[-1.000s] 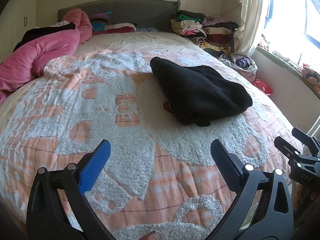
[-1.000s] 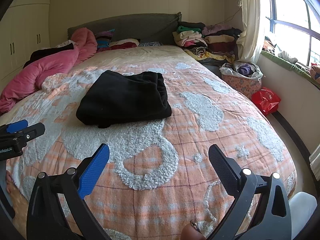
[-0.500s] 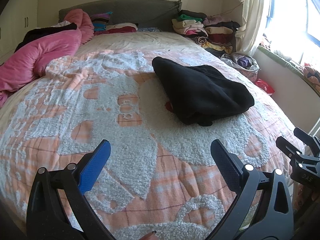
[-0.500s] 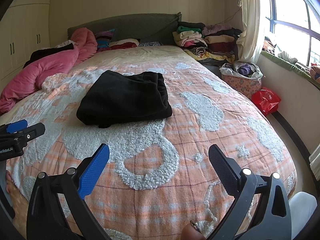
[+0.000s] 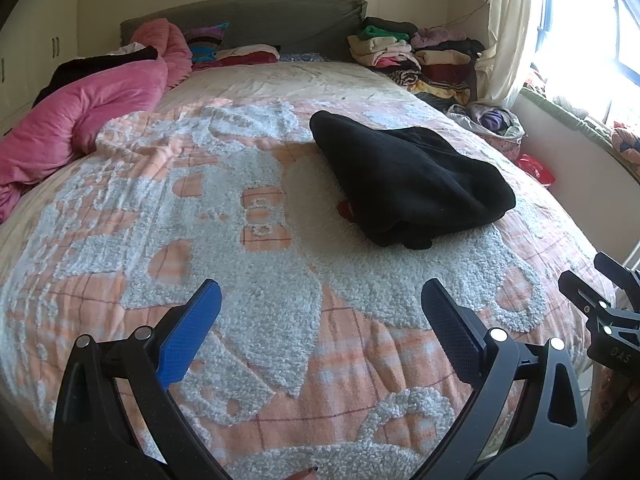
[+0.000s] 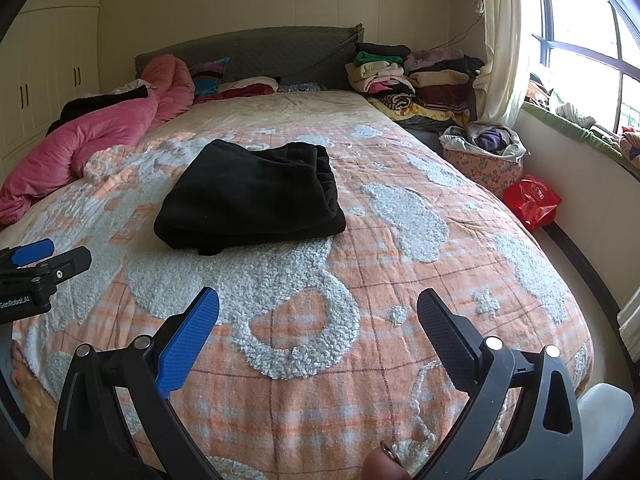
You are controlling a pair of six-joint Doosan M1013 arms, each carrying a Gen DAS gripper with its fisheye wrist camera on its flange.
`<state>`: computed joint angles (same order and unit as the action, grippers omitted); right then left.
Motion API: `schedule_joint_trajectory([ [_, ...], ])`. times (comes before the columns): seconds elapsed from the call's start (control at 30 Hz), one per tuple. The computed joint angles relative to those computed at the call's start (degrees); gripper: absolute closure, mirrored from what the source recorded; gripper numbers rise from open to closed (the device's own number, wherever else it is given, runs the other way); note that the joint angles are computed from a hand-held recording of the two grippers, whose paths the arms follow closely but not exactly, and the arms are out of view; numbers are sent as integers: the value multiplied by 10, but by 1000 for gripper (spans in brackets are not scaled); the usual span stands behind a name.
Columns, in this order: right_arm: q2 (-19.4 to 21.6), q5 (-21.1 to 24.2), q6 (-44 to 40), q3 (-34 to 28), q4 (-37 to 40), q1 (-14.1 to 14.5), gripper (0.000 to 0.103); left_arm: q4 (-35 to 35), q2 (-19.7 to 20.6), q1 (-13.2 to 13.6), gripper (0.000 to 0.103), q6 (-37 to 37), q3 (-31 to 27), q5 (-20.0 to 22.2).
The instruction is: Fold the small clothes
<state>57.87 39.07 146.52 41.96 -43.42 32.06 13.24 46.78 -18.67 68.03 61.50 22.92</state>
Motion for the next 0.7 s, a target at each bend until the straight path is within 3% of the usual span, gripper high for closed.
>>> schedule_joint_trajectory([
  [0.3,-1,5,-1,0,7,0,4,-2,0,0,9,-1,1,3],
  [0.43,-12,10,35,19,-2,-2,4,-4,-4,3,9,-7,6,-3],
  [0.6,-55,68,204,103,-65,-16,4,-2,3,27,9,-54,-16,27],
  [0.7,-90,155,327,178,-110,-32,4,68,13,57,9,-155,-43,60],
])
